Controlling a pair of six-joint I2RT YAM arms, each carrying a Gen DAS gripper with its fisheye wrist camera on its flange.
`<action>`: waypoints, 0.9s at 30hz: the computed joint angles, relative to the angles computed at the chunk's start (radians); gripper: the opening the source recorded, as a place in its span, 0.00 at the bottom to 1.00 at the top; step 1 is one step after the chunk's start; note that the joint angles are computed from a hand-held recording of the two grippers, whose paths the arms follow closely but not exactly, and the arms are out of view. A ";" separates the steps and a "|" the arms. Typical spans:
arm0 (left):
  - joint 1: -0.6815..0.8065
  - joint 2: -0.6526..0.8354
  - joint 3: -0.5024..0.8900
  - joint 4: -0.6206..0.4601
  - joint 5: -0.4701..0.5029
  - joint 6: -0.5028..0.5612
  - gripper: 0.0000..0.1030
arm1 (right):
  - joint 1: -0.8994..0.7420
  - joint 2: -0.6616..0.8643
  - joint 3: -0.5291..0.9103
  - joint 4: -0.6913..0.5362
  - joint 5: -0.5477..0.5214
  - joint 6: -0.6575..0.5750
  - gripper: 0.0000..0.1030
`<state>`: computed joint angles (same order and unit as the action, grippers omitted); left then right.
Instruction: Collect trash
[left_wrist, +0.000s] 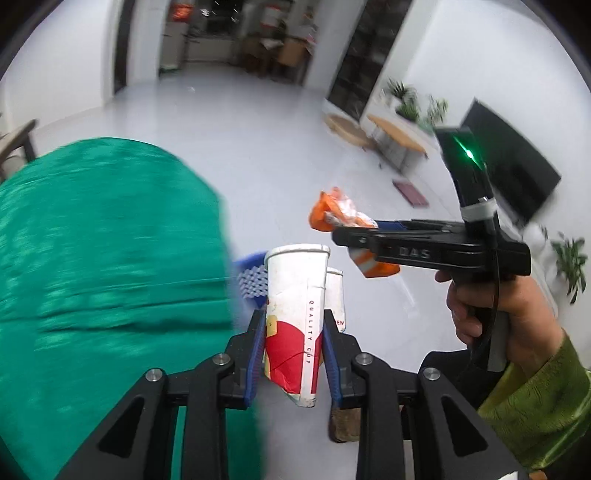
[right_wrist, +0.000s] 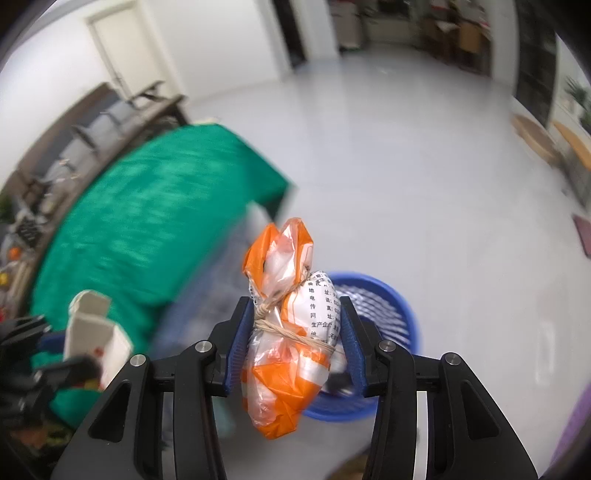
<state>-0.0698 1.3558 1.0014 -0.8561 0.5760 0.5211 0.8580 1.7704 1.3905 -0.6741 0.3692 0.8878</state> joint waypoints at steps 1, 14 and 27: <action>-0.078 0.015 -0.025 0.065 -0.048 -0.066 0.28 | -0.024 -0.023 -0.058 0.016 -0.014 0.009 0.46; -0.381 0.382 0.011 0.429 -0.313 -0.339 0.43 | -0.260 0.013 -0.314 0.317 -0.228 0.026 0.50; -0.361 0.105 -0.012 0.367 -0.258 -0.361 0.69 | -0.204 -0.254 -0.389 0.191 -0.069 0.181 0.82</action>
<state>-0.4308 1.4612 0.9895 -0.4893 0.3185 0.1603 0.6538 1.5162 1.0017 -0.4836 0.3002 1.0689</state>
